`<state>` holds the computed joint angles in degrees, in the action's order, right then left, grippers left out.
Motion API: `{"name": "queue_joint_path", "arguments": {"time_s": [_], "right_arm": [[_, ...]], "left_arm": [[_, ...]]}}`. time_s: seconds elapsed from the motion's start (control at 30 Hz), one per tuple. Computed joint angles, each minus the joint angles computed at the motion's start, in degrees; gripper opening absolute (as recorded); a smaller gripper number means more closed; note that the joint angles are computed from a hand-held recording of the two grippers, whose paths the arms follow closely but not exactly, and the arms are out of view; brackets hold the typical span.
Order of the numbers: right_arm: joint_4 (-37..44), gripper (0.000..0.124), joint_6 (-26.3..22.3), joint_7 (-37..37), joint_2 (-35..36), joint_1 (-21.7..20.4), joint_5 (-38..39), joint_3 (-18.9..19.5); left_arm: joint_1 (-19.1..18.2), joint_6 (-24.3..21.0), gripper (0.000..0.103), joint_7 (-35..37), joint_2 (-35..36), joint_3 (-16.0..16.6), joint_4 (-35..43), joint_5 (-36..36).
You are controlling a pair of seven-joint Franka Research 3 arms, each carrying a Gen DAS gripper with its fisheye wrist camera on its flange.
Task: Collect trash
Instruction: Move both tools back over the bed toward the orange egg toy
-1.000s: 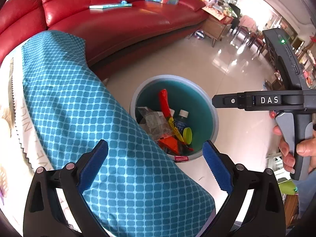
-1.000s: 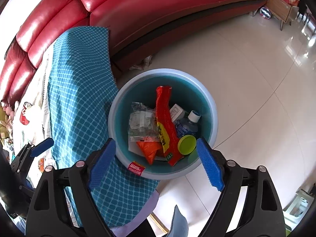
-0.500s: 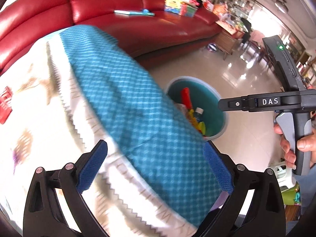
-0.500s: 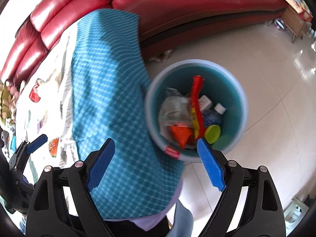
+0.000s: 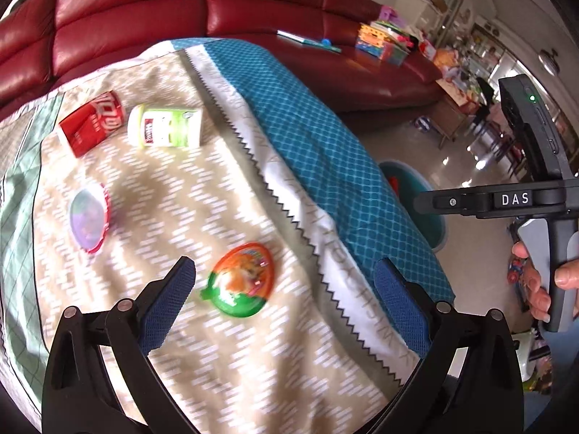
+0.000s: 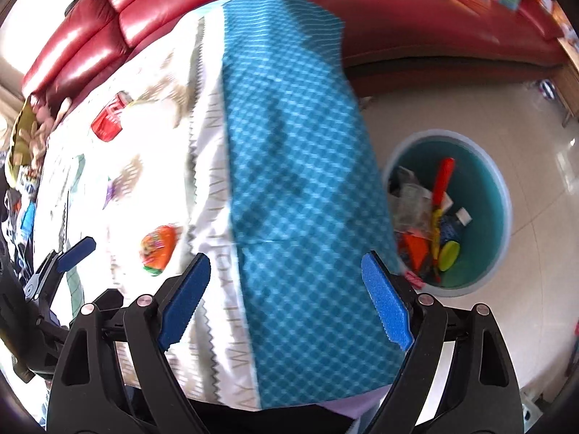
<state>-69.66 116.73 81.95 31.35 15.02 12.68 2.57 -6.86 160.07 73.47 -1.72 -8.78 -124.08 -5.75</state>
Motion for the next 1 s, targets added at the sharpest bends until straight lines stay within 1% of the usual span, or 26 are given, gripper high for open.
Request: {"name": "queue_joint_path", "arguments": {"time_s": [0.17, 0.37, 0.5, 0.57, 0.63, 0.7, 0.73, 0.8, 0.83, 0.9, 1.0], "right_arm": [[-0.3, 0.081, -0.2, 0.7, 0.0, 2.0, -0.6, 0.7], [0.2, 0.081, -1.0, 1.1, 1.3, 4.4, -0.2, 1.8], [1.5, 0.081, -1.2, 0.2, 2.8, 6.4, -0.7, 2.4], [2.4, 0.081, -1.1, 0.1, 3.7, 7.3, -0.9, 2.5], [3.9, 0.081, -1.4, 0.4, 5.0, 8.2, -1.2, 2.6], [5.1, 0.081, -1.6, 1.2, 6.0, 9.0, -1.4, 2.5], [5.0, 0.08, -1.4, 1.5, 6.1, 9.5, -1.7, 2.4], [5.4, 0.067, -1.5, 1.9, 6.6, 10.1, -2.1, 2.4], [6.0, 0.064, -2.1, 2.3, 7.1, 10.5, -2.4, 2.3], [7.9, 0.063, -3.2, 3.6, 8.6, 11.3, -3.4, 1.9], [8.1, 0.063, -2.9, 5.3, 9.3, 12.4, -4.8, 1.3]], "left_arm": [[0.5, 1.8, 0.099, 0.9, -3.5, 1.3, -4.8, -2.1], [1.9, 2.7, 0.099, -0.8, -7.2, 3.6, -10.7, -0.3], [4.4, 3.4, 0.099, -4.9, -9.5, 3.7, -14.3, 4.9], [5.0, 3.5, 0.099, -5.7, -10.2, 4.2, -15.5, 6.5], [5.1, 3.5, 0.099, -5.5, -10.8, 5.1, -16.6, 6.7], [4.7, 4.1, 0.099, -4.6, -11.1, 6.4, -17.6, 5.3], [4.6, 4.5, 0.099, -4.1, -11.2, 6.9, -18.0, 4.7], [4.7, 4.8, 0.099, -3.4, -11.3, 7.4, -18.4, 4.1], [4.7, 4.9, 0.099, -3.2, -11.2, 7.5, -18.5, 3.8], [4.6, 5.1, 0.099, -2.2, -11.0, 7.8, -18.4, 3.3], [5.3, 4.9, 0.099, -2.1, -10.5, 7.5, -18.2, 4.0]]}}
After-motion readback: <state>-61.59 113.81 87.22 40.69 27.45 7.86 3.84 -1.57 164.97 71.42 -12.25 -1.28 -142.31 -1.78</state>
